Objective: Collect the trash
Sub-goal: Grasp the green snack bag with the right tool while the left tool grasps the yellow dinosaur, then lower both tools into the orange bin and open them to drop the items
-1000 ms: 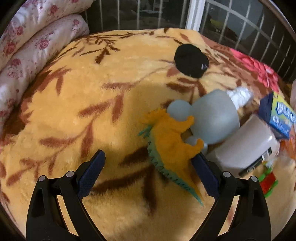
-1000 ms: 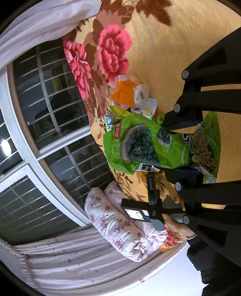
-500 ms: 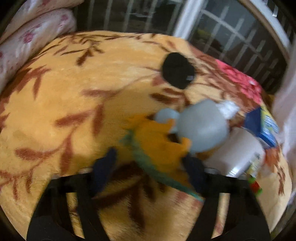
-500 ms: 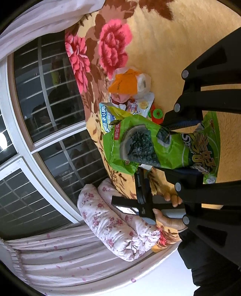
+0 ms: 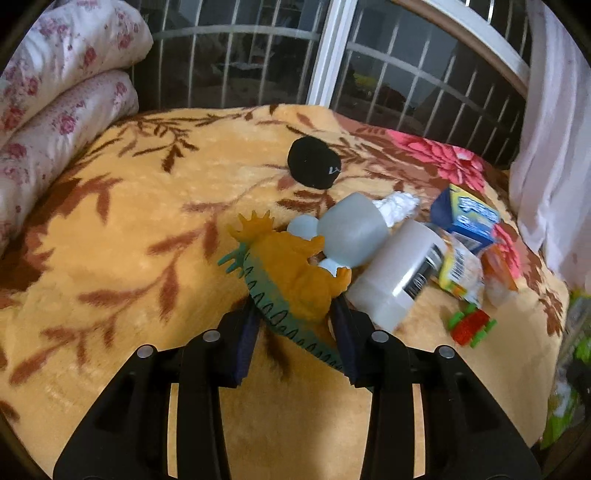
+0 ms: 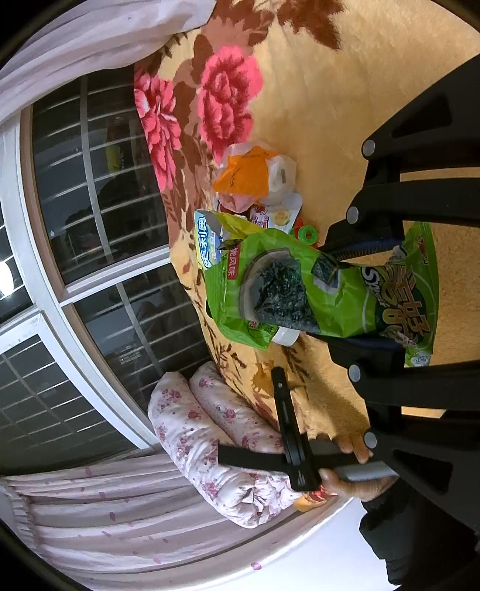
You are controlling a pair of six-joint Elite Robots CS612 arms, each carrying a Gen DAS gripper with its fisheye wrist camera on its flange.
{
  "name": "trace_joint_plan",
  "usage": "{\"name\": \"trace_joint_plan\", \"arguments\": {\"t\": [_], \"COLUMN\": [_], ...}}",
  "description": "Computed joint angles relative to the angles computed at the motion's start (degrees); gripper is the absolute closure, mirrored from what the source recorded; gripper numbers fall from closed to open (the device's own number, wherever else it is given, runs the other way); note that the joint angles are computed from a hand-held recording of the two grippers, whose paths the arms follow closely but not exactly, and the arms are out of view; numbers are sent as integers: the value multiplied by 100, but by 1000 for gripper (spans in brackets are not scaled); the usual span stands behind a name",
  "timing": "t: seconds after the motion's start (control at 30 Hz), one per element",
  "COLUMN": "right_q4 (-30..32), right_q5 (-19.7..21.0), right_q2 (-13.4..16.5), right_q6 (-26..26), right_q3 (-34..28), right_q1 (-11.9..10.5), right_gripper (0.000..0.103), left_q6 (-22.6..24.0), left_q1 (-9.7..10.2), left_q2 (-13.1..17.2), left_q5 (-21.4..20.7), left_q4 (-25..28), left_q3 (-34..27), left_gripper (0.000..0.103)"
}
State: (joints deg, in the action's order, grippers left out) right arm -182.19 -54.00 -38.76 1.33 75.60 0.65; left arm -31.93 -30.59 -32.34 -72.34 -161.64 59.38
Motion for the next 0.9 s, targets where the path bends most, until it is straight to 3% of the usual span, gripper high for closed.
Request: {"name": "trace_joint_plan", "arguments": {"t": [0.37, 0.5, 0.63, 0.9], "right_q4": [-99, -501, -768, -621], "right_q5": [79, 347, 144, 208], "right_q2": [-156, -291, -541, -921], "right_q6": [-498, -437, -842, -1041], "right_q3": [321, 684, 1199, 1951], "right_q1": [9, -28, 5, -44], "right_gripper": [69, 69, 69, 69], "left_q6": [746, 808, 951, 1073], "left_q1": [-470, -647, -807, -998], "left_q2": [-738, -937, -1082, -1287], "left_q5": [382, 399, 457, 47], "left_q4": [-1449, -1740, -2005, -2279], "left_q3": [1482, 1924, 2284, 2872], "left_gripper": [66, 66, 66, 66]}}
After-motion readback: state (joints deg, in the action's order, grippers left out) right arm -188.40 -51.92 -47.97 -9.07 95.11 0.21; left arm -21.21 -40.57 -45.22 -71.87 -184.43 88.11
